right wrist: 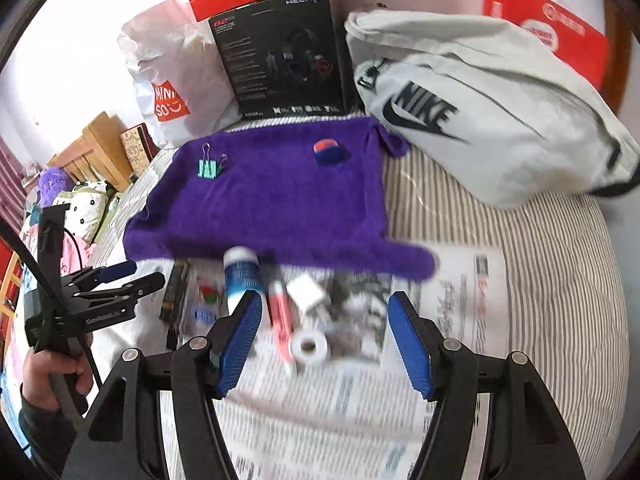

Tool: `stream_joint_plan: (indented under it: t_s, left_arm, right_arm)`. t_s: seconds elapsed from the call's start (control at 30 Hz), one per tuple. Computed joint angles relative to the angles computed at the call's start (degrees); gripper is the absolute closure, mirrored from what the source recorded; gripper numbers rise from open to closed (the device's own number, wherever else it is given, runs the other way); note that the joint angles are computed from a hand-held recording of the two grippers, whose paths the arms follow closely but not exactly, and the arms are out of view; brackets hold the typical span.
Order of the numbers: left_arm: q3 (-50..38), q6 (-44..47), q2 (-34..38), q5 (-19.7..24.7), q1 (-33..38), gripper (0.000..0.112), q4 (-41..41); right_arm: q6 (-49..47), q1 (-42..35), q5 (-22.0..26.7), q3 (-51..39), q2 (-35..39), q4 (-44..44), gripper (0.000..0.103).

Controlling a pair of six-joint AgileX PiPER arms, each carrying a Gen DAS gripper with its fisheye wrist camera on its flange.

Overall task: Organize rigid objects
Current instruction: 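Grasp the black-gold cylinder with the left gripper while the right grasps the tape roll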

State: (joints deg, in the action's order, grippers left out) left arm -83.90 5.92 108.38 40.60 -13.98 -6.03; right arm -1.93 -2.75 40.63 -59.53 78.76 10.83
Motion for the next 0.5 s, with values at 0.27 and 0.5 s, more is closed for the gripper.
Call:
stream_joint_plan:
  t_s: [0.27,0.5]
  left_arm:
    - [-5.1,-7.5,4.4,1.7,-1.3,0.039,4.3]
    - [-1.9,-11.5,3.4,-0.4,-3.6,0.039,11.5]
  right_arm:
    - [1.6,-0.3,-1.9,6.5,-2.9,1.5,0.038]
    - [-1.5,0.3,-2.7,7.0,-0.3,5.5,0.038]
